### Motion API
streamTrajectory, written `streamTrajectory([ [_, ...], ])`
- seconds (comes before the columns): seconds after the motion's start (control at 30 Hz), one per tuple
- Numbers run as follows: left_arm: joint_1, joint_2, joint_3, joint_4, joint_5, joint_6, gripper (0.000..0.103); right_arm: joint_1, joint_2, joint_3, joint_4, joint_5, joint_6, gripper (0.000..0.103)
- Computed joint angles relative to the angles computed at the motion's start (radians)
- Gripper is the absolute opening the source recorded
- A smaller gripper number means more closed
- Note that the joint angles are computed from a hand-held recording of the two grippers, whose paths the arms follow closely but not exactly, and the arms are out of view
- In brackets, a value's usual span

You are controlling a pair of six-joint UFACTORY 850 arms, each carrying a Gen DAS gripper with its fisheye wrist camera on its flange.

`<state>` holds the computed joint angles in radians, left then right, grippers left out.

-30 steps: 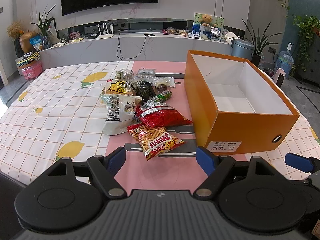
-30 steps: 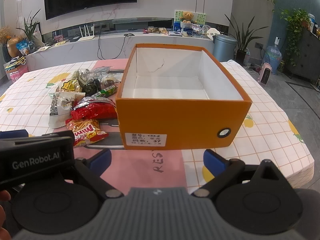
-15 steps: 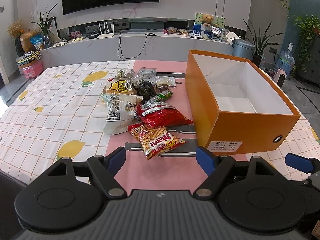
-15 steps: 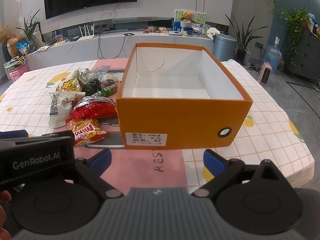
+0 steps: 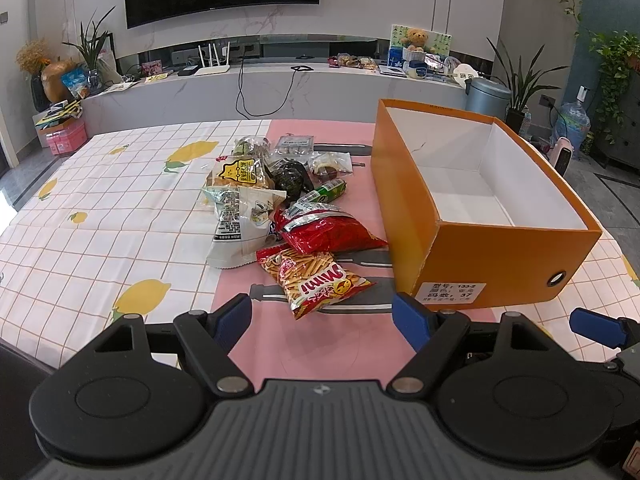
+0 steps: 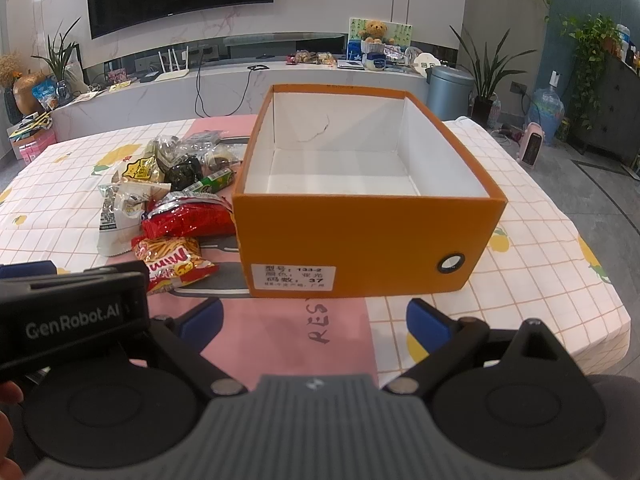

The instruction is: Organize snacks

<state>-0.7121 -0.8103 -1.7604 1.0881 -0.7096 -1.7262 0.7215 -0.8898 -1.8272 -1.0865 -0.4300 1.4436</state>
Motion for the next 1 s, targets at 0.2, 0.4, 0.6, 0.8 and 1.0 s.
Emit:
streamTrajectory([
  [0.2,0.000,0.001,0.000,-0.002,-0.001,0.001,0.094,0.000,-0.001,0.000,0.004,0.002,-0.001,0.096],
  [0.4,0.000,0.001,0.005,-0.001,-0.002,-0.002,0.094,-0.002,-0.004,-0.002,0.009,0.008,-0.001,0.096],
  [0.6,0.002,0.001,0.007,-0.003,0.001,-0.001,0.093,-0.003,-0.010,-0.010,0.016,0.011,-0.006,0.095],
  [0.8,0.007,-0.005,0.002,-0.016,0.004,0.010,0.094,0.000,-0.011,-0.006,0.009,0.012,-0.009,0.095],
  [1.0,0.007,0.009,0.036,0.032,0.036,-0.048,0.094,0.004,-0.006,0.011,-0.084,0.027,0.068,0.095],
])
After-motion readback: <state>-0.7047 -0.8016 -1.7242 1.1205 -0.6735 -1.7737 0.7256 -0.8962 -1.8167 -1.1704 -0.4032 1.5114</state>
